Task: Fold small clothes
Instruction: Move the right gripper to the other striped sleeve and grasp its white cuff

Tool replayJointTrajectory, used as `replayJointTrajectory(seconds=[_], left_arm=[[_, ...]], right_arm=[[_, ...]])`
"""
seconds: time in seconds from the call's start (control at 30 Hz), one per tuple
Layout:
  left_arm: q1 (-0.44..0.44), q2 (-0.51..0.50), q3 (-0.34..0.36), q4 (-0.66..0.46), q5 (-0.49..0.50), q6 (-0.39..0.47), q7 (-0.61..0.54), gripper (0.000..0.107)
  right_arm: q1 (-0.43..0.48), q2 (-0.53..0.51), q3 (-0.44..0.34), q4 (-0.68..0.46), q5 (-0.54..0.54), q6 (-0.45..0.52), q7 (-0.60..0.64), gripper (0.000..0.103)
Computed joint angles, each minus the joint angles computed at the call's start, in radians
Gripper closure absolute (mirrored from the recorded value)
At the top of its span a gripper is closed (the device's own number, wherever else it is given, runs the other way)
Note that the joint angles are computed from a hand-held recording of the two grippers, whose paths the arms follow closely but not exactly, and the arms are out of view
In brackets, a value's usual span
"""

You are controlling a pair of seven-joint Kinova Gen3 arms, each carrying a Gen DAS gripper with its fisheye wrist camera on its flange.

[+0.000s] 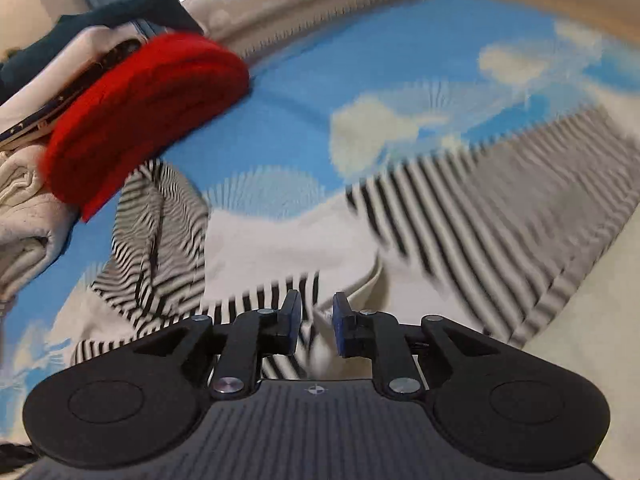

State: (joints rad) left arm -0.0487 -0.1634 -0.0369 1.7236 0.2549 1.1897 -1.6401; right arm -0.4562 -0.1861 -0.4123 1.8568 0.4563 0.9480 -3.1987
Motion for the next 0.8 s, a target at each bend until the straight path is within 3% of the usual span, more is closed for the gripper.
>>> replayJointTrajectory(seconds=[0.1, 0.17, 0.23, 0.33, 0.4, 0.5, 0.57, 0.63, 0.7, 0.8], left_arm=[[0.059, 0.028, -0.012, 0.018, -0.063, 0.020, -0.011, 0.079], [0.066, 0.035, -0.003, 0.032, -0.120, 0.018, -0.003, 0.081], [0.017, 0.033, 0.034, 0.025, -0.138, 0.028, 0.005, 0.081], [-0.038, 0.009, 0.110, 0.009, -0.209, 0.022, 0.025, 0.084], [-0.010, -0.019, 0.070, 0.007, -0.190, -0.010, 0.025, 0.084], [0.107, -0.035, -0.069, 0.008, -0.075, -0.032, 0.032, 0.084], [0.140, -0.014, -0.116, 0.011, -0.032, -0.005, -0.007, 0.083], [0.123, 0.025, -0.092, 0.011, -0.054, 0.038, -0.003, 0.082], [0.093, 0.036, -0.028, 0.021, -0.115, 0.041, 0.027, 0.075], [0.074, 0.023, -0.025, 0.004, -0.106, 0.036, 0.031, 0.075]], right_arm=[[-0.073, 0.074, 0.091, -0.060, -0.089, 0.122, 0.112, 0.080], [-0.040, 0.090, 0.073, -0.087, -0.106, 0.193, 0.125, 0.079], [-0.023, 0.076, 0.064, -0.091, -0.095, 0.211, 0.096, 0.079], [0.049, 0.044, -0.032, -0.076, -0.010, 0.194, 0.031, 0.079], [0.077, 0.003, -0.060, -0.033, 0.021, 0.125, 0.012, 0.079], [0.033, -0.047, 0.034, 0.011, -0.035, 0.003, 0.074, 0.078], [-0.027, -0.044, 0.126, 0.022, -0.116, -0.057, 0.133, 0.074], [-0.091, -0.005, 0.217, 0.020, -0.198, -0.052, 0.201, 0.070], [-0.099, 0.020, 0.251, 0.012, -0.262, 0.006, 0.253, 0.070], [-0.004, 0.015, 0.164, -0.035, -0.237, 0.068, 0.253, 0.069]])
